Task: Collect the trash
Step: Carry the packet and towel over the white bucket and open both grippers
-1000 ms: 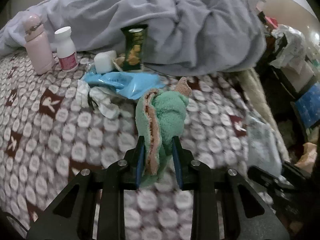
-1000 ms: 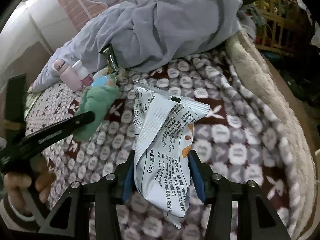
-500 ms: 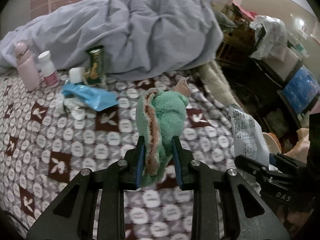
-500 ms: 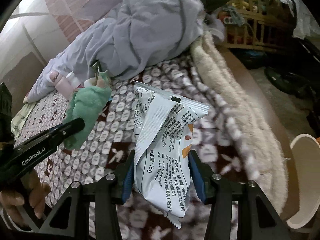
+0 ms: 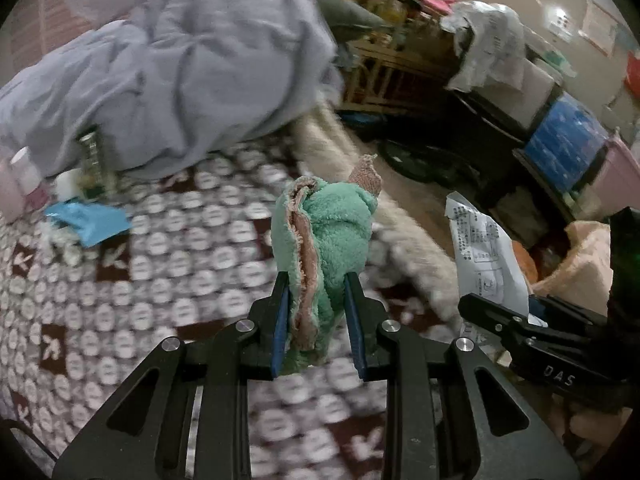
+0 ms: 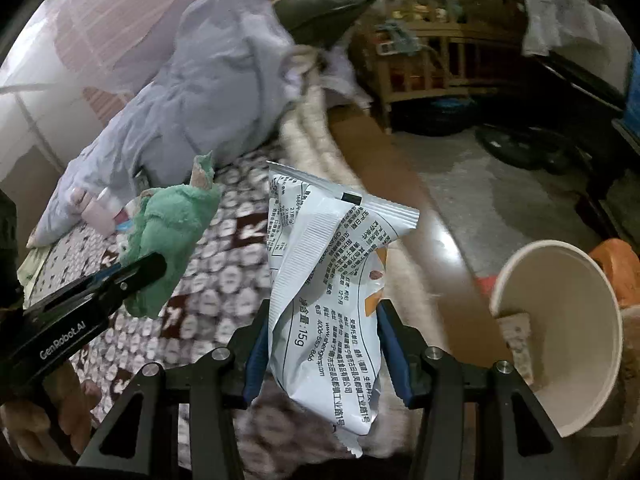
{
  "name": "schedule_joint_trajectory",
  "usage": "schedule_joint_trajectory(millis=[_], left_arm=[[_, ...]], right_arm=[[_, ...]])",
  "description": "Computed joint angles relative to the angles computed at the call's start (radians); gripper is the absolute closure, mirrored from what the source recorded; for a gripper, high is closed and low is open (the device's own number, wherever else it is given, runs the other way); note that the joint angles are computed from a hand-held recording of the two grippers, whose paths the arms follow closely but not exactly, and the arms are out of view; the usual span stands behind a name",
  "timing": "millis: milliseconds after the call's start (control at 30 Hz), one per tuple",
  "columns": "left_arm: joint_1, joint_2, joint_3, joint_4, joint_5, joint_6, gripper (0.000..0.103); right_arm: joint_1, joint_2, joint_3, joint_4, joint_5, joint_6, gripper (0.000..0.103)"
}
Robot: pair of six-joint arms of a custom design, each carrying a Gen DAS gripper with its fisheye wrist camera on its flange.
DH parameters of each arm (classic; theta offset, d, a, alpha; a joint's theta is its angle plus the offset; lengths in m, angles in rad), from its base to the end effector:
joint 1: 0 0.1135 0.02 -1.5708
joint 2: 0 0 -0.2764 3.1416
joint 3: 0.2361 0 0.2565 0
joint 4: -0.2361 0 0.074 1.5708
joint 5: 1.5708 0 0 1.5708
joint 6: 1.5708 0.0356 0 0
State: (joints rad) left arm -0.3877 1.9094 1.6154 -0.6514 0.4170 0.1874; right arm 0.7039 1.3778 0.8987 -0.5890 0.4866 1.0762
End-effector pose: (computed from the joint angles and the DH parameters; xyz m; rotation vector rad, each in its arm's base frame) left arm 0.3929 -0.1760 0.2730 0.8717 2.3453 -0.6062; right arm 0.2141 0.1600 0.2306 0.6081 2.3834 0.1063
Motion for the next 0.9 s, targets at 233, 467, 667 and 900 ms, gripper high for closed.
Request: schedule_joint_trajectory(millis=[233,467,667,900], left_arm=[[-0.117,-0.001,0.004,-0.009,-0.017,-0.022,0.079],[-0.226,0.022,0.034,-0.027,-0.042,-0.027,0.079],[-0.314,0.055,0.07,-0.048,-0.054,-0.031,0.079],[-0.404,0.13,0.161,-0.099,-0.06,-0.055,0.079]], right_arm=[[-0.029,-0.19,-0.128,-0.093,0.026,0.078,0.054],[-0.068,-0.376,-0.241,-0.205,0.041,0.155,0.054],[-0.118,-0.527,-0.322,-0.3,0.032,0.197,0.054],[-0.237,-0.703,-0.393,-0.394,-0.005,0.172,0.054]])
